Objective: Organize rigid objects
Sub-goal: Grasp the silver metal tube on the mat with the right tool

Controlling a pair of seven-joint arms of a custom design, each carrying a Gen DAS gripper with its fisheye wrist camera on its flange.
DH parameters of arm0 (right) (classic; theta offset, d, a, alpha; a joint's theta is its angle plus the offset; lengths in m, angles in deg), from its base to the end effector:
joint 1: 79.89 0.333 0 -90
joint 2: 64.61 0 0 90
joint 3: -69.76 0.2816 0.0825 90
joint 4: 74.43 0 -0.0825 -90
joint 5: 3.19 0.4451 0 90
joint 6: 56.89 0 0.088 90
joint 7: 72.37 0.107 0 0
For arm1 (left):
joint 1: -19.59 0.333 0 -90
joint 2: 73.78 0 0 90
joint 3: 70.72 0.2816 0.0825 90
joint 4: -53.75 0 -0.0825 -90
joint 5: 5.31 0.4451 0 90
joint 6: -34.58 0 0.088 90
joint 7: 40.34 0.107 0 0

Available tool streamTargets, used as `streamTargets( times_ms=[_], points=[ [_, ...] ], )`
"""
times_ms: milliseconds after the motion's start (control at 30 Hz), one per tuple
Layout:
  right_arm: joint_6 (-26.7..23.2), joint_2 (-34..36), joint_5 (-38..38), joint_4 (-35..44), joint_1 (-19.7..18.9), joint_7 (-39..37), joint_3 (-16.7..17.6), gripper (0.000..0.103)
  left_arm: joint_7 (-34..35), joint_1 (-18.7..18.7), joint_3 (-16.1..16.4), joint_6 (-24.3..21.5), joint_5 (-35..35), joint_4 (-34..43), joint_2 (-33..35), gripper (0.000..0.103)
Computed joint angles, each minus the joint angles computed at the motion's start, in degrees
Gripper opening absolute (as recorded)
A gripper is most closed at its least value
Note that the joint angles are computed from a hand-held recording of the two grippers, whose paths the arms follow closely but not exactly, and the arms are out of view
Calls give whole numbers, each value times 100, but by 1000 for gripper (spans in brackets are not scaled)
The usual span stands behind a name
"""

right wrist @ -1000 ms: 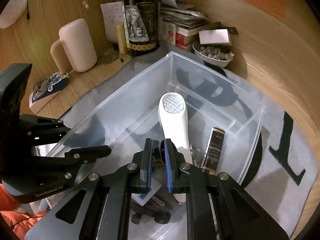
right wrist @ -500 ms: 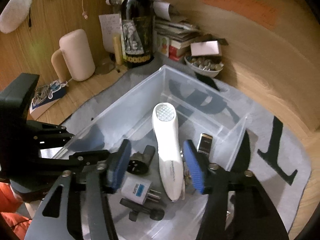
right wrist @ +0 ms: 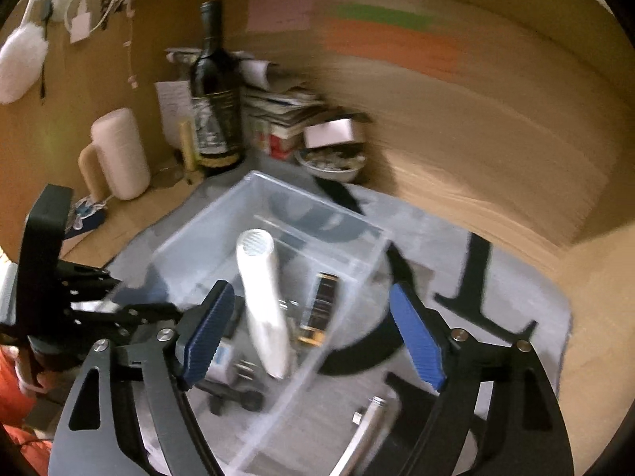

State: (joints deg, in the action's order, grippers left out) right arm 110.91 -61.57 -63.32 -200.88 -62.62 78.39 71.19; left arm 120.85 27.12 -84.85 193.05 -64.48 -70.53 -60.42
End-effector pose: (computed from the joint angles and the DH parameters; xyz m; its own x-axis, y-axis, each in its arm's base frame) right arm 0.5587 0.2471 0.3366 0.1796 -0.9770 0.1151 -0.6814 -0.2079 -0.7018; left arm 0.6116 -0.0356 0.2342 -0.4608 -0.8673 0.1885 -0.7642 0.2797 -0.5811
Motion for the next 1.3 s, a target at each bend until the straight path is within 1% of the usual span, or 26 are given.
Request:
streamTargets(
  times_ms=[100,267,400,433,600,800,867,900,933,967,1033,1067,1133,1200,1300],
  points=[
    [-124,-219,-213,-232,-71,318,-15,79,4,4,-3,1,-4,-1,0,16],
    [-357,-486,-200,-649,-303,559,117,79,7,6,-4,0,-7,-2,0,16],
    [-406,-542,124,-918,-446,503,189,79,7,7,-5,0,-7,-2,0,16],
    [-392,-517,302,-982,-467,427,196,79,9,8,-7,0,-15,-4,-2,16],
    [-373,-357,749,-1119,-472,187,217,79,21,7,-4,1,-16,-5,-1,16],
    [-397,-224,633,-1173,-352,388,153,77,35,10,-8,2,-33,-6,-3,16],
    [-323,-175,670,-1178,-341,421,116,64,31,9,-5,-2,-31,-3,0,16],
    [-129,-159,859,-1223,-358,307,83,58,22,6,-3,-2,-21,-4,-1,16],
    [-94,-166,686,-1224,-348,506,49,54,22,6,-3,-2,-21,-4,-1,16],
    [-77,-169,679,-1226,-343,526,37,50,25,5,-3,4,-18,-7,-2,16],
    [-57,-186,576,-1230,-334,641,25,36,14,-2,-3,14,-1,-3,-3,16],
    [-46,-176,567,-1222,-333,659,24,32,1,-5,-3,13,10,1,-3,16],
    [-9,-142,457,-1189,-335,727,4,19,-5,-2,-7,10,5,1,-6,16],
    [-42,-133,472,-1162,-314,626,4,15,-3,-2,-7,13,8,-1,-7,16],
    [-20,-155,405,-1162,-304,649,-3,15,-13,-5,-4,16,24,4,-4,16]
  ],
)
